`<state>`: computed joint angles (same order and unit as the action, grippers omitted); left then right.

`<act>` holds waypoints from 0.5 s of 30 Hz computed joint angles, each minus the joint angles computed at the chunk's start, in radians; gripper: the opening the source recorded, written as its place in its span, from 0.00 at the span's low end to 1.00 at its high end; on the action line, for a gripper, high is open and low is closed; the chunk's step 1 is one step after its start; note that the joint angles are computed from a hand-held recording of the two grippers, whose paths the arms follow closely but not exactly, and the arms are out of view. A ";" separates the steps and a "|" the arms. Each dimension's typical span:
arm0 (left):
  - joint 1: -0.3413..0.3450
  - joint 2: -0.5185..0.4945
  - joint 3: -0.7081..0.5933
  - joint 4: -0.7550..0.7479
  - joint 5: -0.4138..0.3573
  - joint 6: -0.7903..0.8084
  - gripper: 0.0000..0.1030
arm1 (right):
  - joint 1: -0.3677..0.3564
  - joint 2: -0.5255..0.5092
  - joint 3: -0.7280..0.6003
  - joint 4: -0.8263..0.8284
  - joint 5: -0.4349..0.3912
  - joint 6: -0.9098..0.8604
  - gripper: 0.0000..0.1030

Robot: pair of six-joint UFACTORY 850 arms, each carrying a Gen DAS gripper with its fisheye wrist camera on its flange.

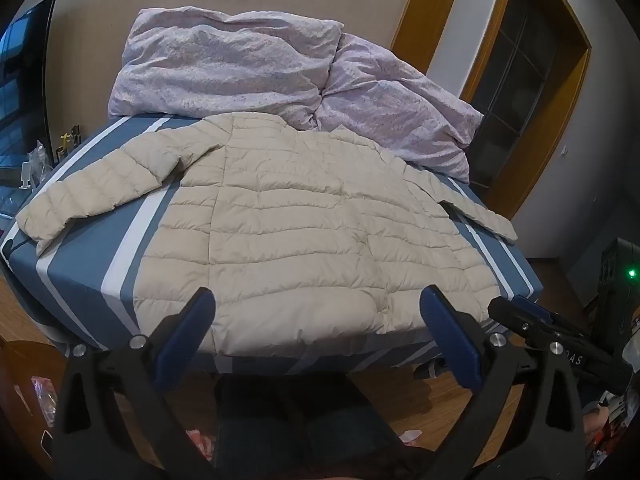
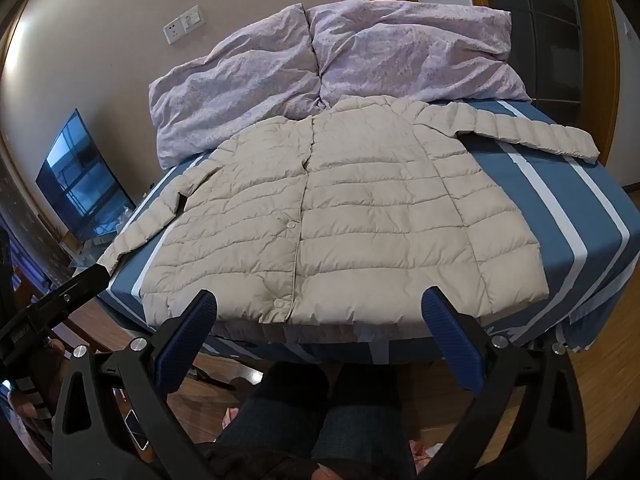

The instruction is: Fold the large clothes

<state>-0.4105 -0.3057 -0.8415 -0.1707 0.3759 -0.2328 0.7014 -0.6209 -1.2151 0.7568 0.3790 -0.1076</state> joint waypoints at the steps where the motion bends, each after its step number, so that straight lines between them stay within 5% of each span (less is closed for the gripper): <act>1: 0.000 0.000 0.000 0.000 0.000 0.000 0.98 | 0.000 0.000 0.000 0.000 0.000 0.000 0.99; 15: 0.000 0.000 -0.001 -0.003 -0.004 0.002 0.98 | -0.001 -0.001 -0.002 0.003 -0.002 -0.002 0.99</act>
